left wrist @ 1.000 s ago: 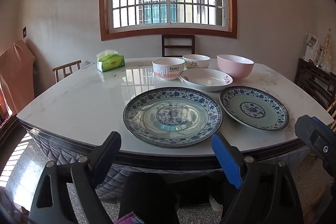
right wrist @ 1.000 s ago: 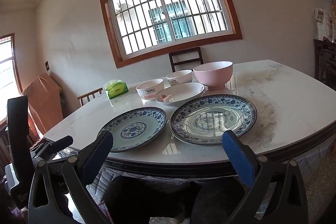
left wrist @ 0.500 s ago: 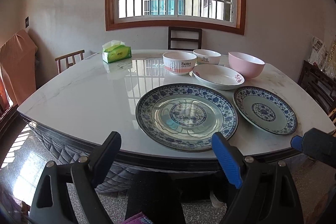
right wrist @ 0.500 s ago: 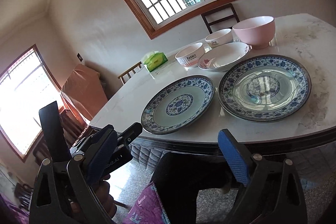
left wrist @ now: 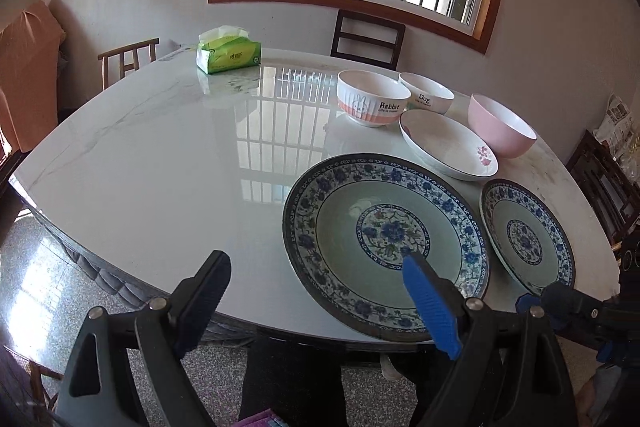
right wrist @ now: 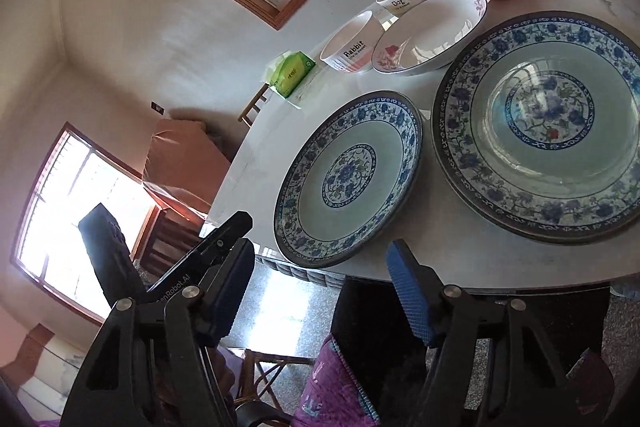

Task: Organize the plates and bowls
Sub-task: 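Move the left gripper toward the rim of the large blue-and-white plate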

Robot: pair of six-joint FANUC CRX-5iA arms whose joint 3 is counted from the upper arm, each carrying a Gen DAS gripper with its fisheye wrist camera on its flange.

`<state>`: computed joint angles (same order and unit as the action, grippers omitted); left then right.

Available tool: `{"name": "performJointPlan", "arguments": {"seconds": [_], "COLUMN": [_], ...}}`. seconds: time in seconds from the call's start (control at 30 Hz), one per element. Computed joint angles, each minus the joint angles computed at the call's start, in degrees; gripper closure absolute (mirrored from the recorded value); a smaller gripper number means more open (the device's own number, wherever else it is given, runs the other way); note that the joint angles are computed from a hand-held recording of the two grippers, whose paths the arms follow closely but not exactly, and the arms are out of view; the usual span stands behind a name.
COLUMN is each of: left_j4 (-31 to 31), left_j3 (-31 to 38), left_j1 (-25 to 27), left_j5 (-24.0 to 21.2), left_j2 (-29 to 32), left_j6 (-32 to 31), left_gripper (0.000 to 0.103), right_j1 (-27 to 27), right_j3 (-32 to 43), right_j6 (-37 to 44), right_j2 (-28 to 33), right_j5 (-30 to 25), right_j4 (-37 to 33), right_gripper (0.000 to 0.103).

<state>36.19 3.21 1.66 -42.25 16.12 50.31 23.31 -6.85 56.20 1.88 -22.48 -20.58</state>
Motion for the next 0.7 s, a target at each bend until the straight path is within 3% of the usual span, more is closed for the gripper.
{"name": "performJointPlan", "arguments": {"seconds": [0.17, 0.37, 0.47, 0.57, 0.7], "left_j4": [-1.91, -3.47, -4.44, -5.12, -5.74], "left_j3": [8.01, 11.85, 14.78, 16.98, 18.16], "left_j1": [0.53, 0.63, 0.74, 0.79, 0.75], "left_j5": [-7.90, -10.17, -12.64, -14.08, -14.76], "left_j2": [5.75, 8.49, 10.44, 11.87, 12.65], "left_j6": [4.72, 6.89, 8.37, 9.02, 9.13], "left_gripper": [0.013, 0.013, 0.021, 0.026, 0.032], "right_j1": [-2.22, -2.93, -3.45, -2.69, -2.81], "right_j3": [2.75, 3.88, 4.62, 4.68, 5.14], "right_j6": [0.34, -1.87, -1.89, -6.04, -5.96], "right_j2": [1.90, 3.23, 3.78, 4.47, 4.83], "right_j5": [-3.35, -5.66, -6.65, -7.07, -7.35], "right_j4": [-3.04, -2.97, -4.43, -0.28, 0.08], "right_gripper": [0.041, 0.044, 0.046, 0.049, 0.051]}}
